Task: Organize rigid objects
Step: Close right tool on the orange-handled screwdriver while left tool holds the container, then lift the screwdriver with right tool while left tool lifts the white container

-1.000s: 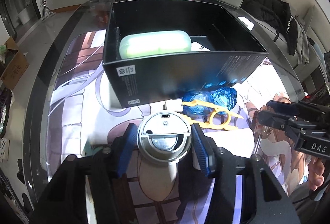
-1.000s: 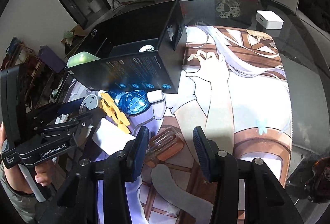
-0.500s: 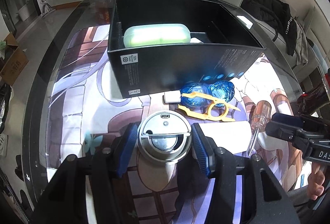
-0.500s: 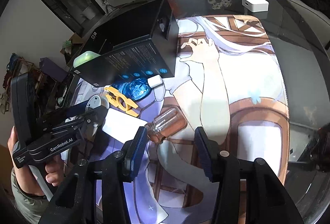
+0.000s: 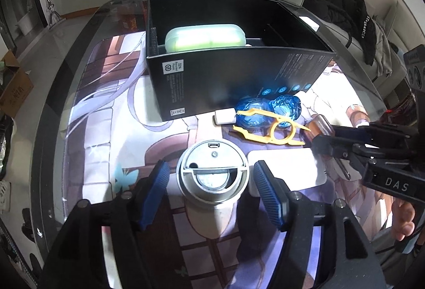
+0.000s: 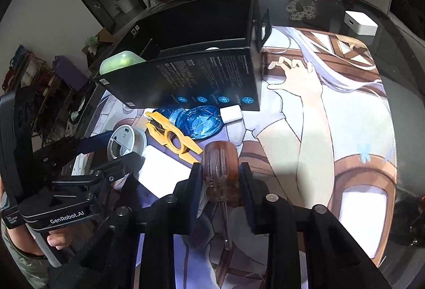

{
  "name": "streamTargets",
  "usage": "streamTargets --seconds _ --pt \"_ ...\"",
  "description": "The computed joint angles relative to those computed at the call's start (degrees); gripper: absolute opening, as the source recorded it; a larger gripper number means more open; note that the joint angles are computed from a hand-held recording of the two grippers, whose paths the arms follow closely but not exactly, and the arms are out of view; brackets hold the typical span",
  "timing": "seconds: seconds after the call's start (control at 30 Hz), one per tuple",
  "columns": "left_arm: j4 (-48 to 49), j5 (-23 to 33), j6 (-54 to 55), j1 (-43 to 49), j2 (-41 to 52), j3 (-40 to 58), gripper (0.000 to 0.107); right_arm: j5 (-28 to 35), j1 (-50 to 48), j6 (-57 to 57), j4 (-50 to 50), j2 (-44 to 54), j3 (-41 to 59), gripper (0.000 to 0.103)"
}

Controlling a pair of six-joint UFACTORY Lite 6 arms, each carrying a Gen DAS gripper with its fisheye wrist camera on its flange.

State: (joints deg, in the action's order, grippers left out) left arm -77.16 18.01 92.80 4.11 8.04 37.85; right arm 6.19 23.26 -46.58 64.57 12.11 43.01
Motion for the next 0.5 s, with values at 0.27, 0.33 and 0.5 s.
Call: streamTargets --seconds 0.27,0.33,0.5 --pt "0.3 -2.3 -2.5 -1.9 2.1 2.7 0.053 -0.8 0.5 -10.6 9.8 0.2 -0.6 0.027" --pt "0.8 -3.6 -2.3 -2.7 2.0 2.5 0.053 -1.2 1.2 -11.6 11.2 0.7 -0.4 0.027" --pt "-0.9 -3.5 0.3 -1.9 1.8 2.1 0.053 -2.0 1.7 -4.5 4.0 -0.5 -1.5 0.027"
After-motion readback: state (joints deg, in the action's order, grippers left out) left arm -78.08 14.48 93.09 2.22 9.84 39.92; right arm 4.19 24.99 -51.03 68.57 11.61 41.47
